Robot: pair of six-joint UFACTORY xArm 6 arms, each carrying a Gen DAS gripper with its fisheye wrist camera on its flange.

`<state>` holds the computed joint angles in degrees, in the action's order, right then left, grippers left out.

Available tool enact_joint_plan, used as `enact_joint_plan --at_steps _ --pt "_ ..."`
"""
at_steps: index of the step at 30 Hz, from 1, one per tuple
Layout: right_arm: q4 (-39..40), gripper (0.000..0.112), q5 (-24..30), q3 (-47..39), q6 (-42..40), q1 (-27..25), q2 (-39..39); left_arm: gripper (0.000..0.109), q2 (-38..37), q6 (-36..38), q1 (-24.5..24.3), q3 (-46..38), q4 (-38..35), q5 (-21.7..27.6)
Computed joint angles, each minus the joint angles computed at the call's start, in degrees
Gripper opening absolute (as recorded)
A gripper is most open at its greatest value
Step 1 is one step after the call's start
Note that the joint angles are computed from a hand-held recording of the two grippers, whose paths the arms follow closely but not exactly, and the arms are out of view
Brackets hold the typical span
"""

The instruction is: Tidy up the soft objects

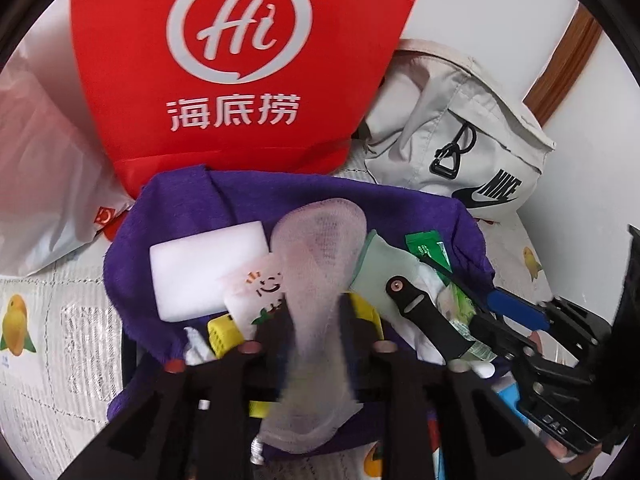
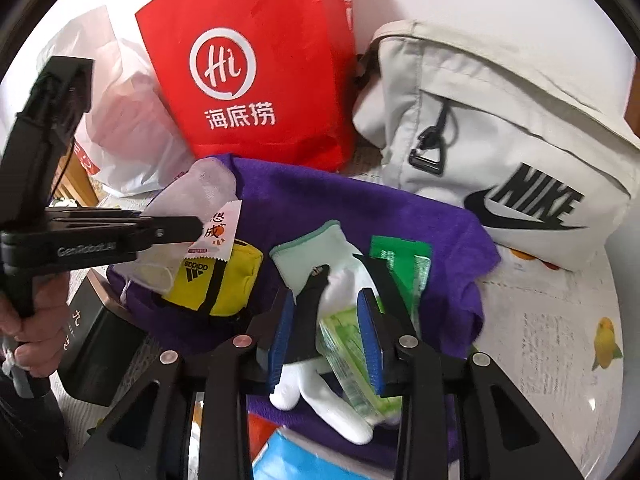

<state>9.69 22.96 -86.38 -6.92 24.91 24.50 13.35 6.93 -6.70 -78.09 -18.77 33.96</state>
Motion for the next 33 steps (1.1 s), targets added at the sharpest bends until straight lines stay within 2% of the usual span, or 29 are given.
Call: enact_joint_plan --at_steps 2,3,4,6,10,19,21,25,28,33 --pt "-0.38 0.034 -0.37 1.71 0.72 -0.17 -1.37 0.031 0.14 -0.47 -0.46 -0.09 1.26 -0.03" --pt "-0.35 0.034 -0.61 2.64 0.81 -0.25 -2.08 0.041 0.17 -0.60 -0.64 -0.22 1.17 0.17" --pt "-0.59 0.034 -1.01 3.58 1.23 -0.29 -2.75 0.059 0.03 -0.59 -0.81 -0.16 0.73 0.17" --pt "-0.77 0.034 -1.23 5.22 1.75 -0.40 -4.00 0.081 -1.05 -1.42 -1.18 1.08 0.90 -1.81" --pt "-0.87 0.034 -1.85 8.41 2.26 -0.49 -6.55 0.084 -3.38 -3.30 -1.49 2.90 2.91 -4.44" --pt "-1.79 0.036 -3.37 15.41 4.72 0.12 -12.75 0.085 -10.13 -8.45 -1.72 7.63 10.02 -2.58" --pt "-3.08 0.044 -3.69 17.54 6.31 0.36 -14.86 0.085 -13.01 -10.88 -1.92 10.39 13.03 -2.58" --pt "-7.59 0.052 -4.55 22.26 10.99 0.96 -19.91 0.085 -19.05 -14.28 -2.03 15.65 16.34 -1.60" --pt "-11.67 0.062 -4.53 25.62 15.49 1.71 -24.06 0.085 -25.07 -17.40 -1.86 20.84 18.58 -1.21" --pt "-16.59 0.078 -5.54 32.04 21.67 3.42 -31.59 0.093 -35.25 -23.10 -2.78 28.29 24.14 1.43"
